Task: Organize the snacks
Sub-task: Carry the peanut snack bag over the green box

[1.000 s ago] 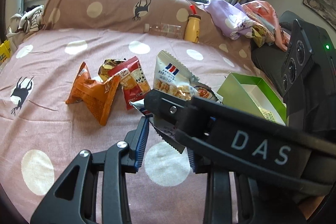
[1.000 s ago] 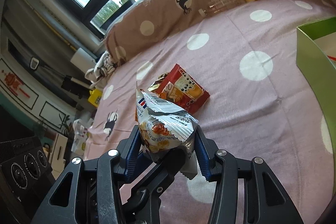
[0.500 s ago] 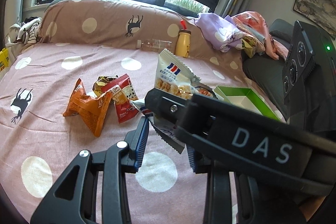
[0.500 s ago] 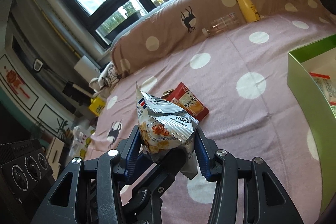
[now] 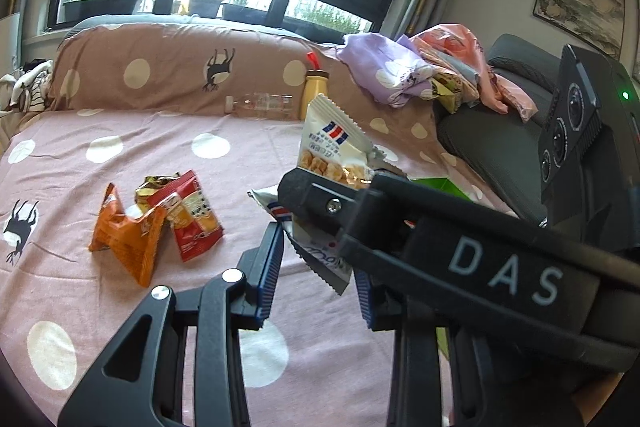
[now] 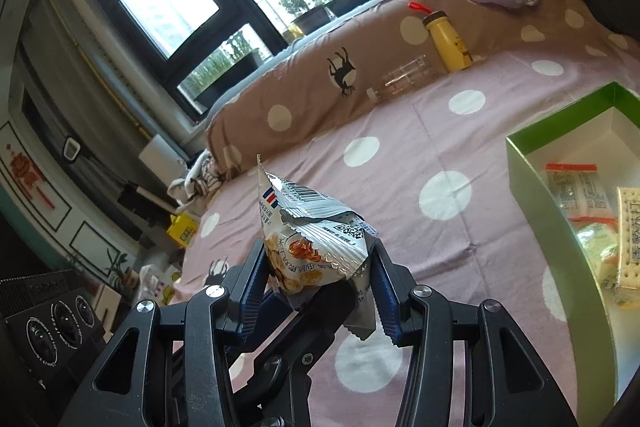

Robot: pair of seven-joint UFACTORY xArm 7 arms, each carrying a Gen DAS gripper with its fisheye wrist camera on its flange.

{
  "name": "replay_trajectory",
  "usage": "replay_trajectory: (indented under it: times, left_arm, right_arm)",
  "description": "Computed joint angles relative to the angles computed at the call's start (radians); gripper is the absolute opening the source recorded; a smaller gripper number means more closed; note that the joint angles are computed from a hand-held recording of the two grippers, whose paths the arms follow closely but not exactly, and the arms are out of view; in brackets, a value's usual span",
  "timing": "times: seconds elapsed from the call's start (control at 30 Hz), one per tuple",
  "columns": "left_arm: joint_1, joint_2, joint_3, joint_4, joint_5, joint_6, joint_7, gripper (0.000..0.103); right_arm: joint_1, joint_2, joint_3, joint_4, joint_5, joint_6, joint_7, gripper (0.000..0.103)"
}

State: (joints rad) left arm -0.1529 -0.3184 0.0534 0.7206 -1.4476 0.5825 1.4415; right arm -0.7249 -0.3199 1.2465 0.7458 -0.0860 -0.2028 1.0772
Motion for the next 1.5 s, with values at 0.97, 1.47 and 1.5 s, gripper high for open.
replay_trajectory:
  times: [0.97, 1.47, 1.5]
  left_arm:
    - [-0.159, 0.044, -0.111, 0.098, 0.01, 0.004, 0.013, 0.032]
    - [-0.213, 0.087, -0.141, 0.121, 0.067, -0.022, -0.06, 0.032]
    - [-0.215, 0.089, -0.142, 0.122, 0.067, -0.023, -0.059, 0.032]
  right_arm:
    - [0.334, -0.26, -0.469, -0.295, 0.13, -0.027, 0.083, 0.051]
    - [0.434, -0.242, -0.595, -0.372, 0.216, -0.043, 0.043, 0.051]
    - [0.44, -0.241, -0.603, -0.377, 0.218, -0.046, 0.042, 0.051]
